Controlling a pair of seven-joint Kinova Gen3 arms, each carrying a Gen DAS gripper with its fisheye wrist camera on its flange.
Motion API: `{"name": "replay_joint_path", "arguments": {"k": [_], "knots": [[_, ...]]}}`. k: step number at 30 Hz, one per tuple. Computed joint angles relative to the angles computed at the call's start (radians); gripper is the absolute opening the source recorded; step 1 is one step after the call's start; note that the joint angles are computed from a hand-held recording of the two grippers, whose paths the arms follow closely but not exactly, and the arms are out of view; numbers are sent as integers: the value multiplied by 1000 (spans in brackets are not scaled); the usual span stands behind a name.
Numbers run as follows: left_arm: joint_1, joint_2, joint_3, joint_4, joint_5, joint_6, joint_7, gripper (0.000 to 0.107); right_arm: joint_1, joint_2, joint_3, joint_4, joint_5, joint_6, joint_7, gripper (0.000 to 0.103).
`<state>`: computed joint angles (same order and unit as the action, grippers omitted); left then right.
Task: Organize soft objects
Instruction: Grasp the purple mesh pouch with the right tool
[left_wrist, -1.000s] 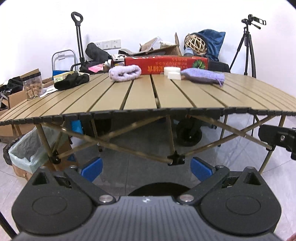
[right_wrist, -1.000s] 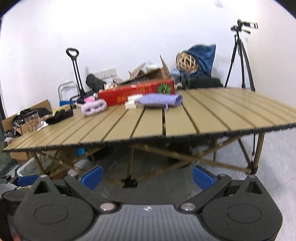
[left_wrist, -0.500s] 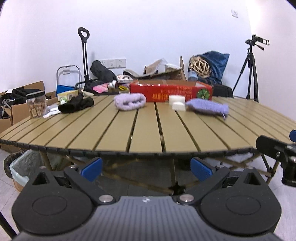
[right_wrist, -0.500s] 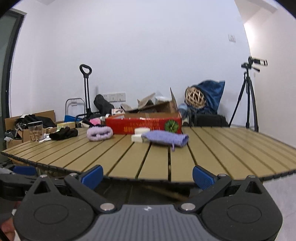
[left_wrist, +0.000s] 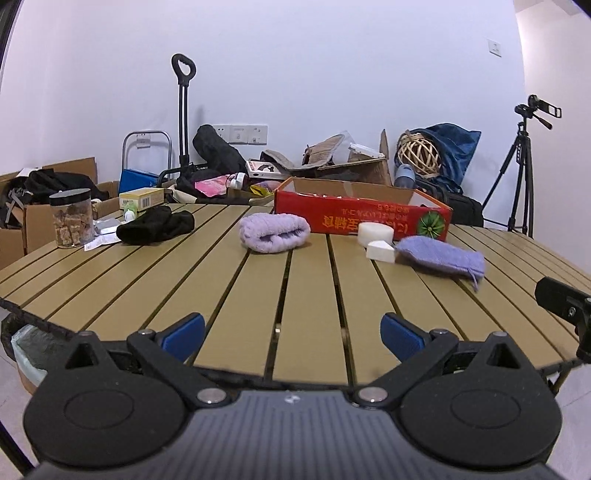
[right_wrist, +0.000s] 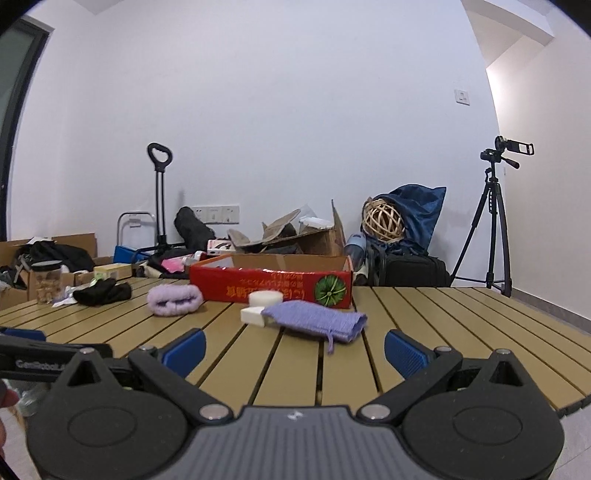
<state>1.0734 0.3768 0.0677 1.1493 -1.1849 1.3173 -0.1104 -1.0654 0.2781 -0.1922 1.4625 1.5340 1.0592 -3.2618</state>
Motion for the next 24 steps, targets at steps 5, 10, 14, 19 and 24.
{"name": "replay_joint_path", "arguments": {"k": [5,10,14,19,24], "knots": [[-36,5,-11,-26,15,-30,-22,103,43,33,28,-67,-34,-61,35,103],[-67,9,-30,-52,48,-46,-23,103,76,74,72,-156,-102,-138,108,103],[-87,11,-43,-66,59,-58,-39,103,89,111,116,-225,-171,-183,157,103],[-113,4,-49,-63,78,-71,-56,103,102,150,162,-304,-289,-206,223,103],[-139,-6,-46,-51,101,-83,-73,103,107,184,199,-371,-396,-214,317,103]]}}
